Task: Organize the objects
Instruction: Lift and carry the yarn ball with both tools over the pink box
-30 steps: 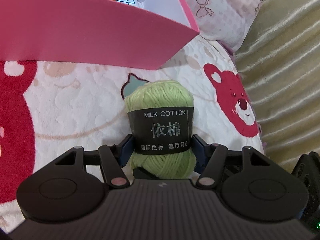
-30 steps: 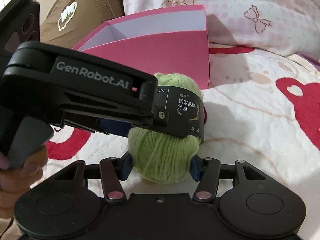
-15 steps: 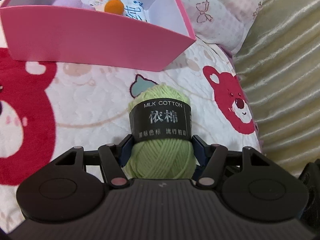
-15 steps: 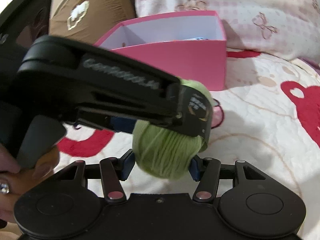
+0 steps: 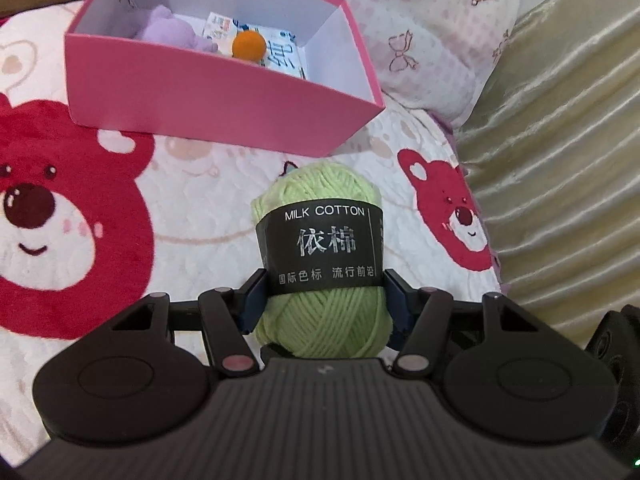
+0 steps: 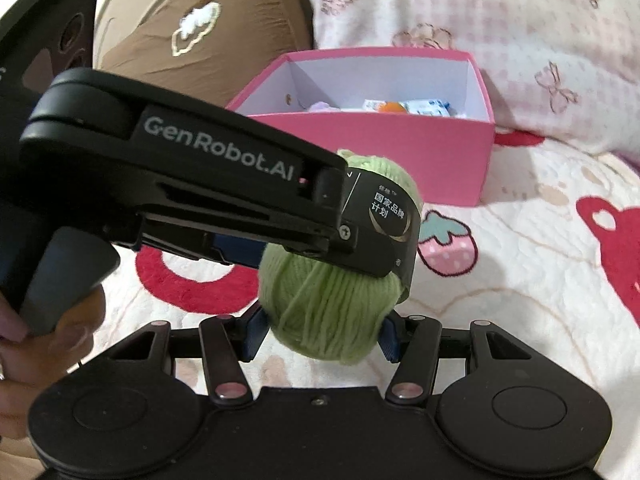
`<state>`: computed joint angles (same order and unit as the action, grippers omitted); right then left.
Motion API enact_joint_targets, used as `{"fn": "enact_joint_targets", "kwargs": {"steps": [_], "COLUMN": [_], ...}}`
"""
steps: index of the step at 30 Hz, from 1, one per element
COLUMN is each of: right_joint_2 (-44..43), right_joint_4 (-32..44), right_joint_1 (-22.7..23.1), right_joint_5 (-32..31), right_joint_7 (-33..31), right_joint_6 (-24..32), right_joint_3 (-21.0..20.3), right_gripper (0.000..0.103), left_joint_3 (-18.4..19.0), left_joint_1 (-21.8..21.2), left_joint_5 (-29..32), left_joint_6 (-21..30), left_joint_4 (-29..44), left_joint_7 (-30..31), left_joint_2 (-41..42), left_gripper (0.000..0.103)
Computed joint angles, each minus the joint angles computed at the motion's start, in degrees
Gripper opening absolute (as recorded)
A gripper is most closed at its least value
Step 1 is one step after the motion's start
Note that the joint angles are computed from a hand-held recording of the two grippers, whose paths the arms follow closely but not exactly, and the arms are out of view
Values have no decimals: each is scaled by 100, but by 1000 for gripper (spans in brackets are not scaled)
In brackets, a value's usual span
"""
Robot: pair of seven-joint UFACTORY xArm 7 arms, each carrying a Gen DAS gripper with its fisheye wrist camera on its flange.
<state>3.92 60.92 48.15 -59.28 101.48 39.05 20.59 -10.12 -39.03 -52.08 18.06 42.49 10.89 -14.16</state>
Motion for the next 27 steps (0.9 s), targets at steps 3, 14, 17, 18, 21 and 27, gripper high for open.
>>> {"fn": "enact_joint_targets", "kwargs": {"steps": [3,14,17,18,21,27], "right_joint_2": [21,150,169,186,132,154], "right_joint_4": [123,703,847,919,1006,1184], "right_joint_1": [60,268,352,386,338,256], "right_joint_5": [-38,135,208,189,273,262], "right_joint_7": [-157,-501,-678,-749,-793,-1008], "right_joint_6": [138,544,704,813,716,821], "right_joint_3": [35,86,83,82,8,-42], "right_gripper": [60,64,64,64,64,62], "left_joint_3": [27,90,197,203,111,261], "left_joint_1": [-3,218,111,107,147,110], "left_joint_5": [22,1188,1177,1183,1349,1470], "left_joint_6": [-2,676,691,678,472,468], "left_joint_4": [-104,-70,-74,-84,-111,299], "left_joint_7": [-14,-979,-855,-878,-1072,-1118], "left_joint_2": [-219,-812,-954,-1003,-1058,-751], "left_gripper": [59,59,59,59,59,59]}}
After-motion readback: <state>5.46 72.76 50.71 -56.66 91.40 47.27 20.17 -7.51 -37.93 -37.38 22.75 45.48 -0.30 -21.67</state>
